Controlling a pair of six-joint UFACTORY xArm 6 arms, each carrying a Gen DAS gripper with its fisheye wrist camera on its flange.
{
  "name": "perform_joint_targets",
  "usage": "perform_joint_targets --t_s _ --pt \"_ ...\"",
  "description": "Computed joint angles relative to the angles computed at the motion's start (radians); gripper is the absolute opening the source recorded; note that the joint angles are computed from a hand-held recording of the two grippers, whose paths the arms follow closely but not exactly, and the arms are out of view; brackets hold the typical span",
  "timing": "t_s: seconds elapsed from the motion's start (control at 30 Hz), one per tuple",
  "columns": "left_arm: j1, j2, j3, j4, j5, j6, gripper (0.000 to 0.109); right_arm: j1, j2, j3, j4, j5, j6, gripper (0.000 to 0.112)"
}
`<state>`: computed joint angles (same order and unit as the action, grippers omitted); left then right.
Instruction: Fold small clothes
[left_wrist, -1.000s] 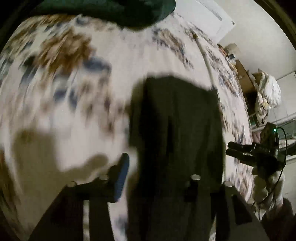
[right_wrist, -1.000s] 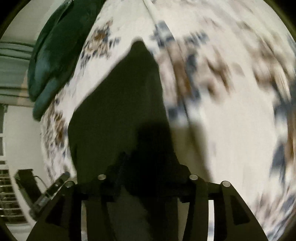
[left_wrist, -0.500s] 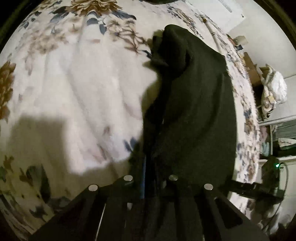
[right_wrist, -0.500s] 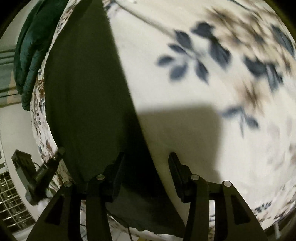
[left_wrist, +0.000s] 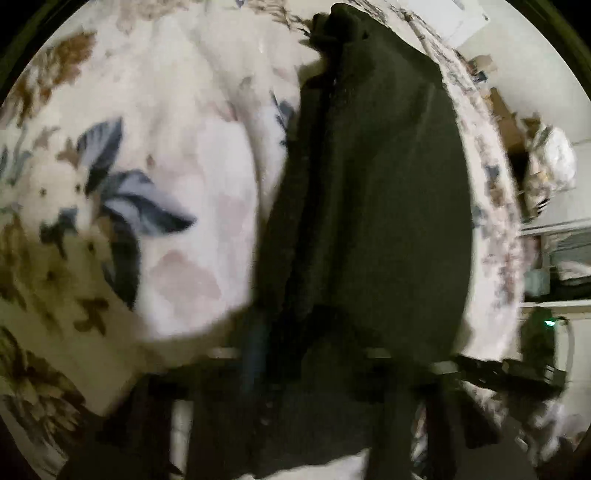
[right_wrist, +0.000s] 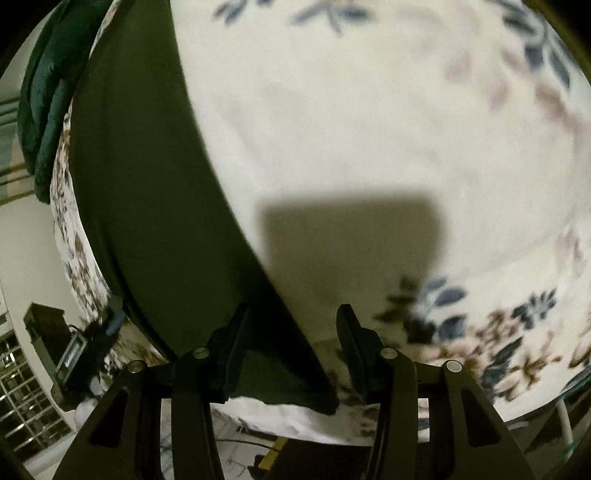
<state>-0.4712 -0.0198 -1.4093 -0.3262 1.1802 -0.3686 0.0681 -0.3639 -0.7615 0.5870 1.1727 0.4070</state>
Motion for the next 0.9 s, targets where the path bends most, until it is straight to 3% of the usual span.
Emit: perform_joint_targets --t_s 0.27,0.47,0.6,0.67,0.7,0.77,0.9 --pt "0.02 -0.065 0.032 0.06 -0.023 -0.045 0.002 0.098 -0.028 0.068 0.024 -0.064 0.046 0.05" --pt "0.056 -0.151 0.143 -0.109 -0.032 -0.023 0.005 0.151 -0.02 0.067 0.012 -0.077 0.065 0.05" --pt "0.007 -0.195 0.204 -0.106 -0.003 -0.039 0.034 0.158 -0.004 0.06 0.013 -0.078 0.073 0.05" --pt "-0.028 -0.205 0.235 -0.091 -0.014 -0.056 0.035 0.16 -0.01 0.072 0.015 -0.078 0.068 0.05" --pt "-0.043 -0.206 0.244 -0.068 -0.026 -0.061 0.032 0.162 -0.009 0.073 0.015 -0.08 0.065 0.05" --pt "-0.08 -0.206 0.247 0.028 -0.037 -0.109 0.003 0.162 -0.011 0.073 0.01 -0.078 0.058 0.05" --pt "-0.085 -0.259 0.272 0.077 -0.073 -0.197 0.003 0.157 -0.007 0.064 0.002 -0.067 0.033 0.05"
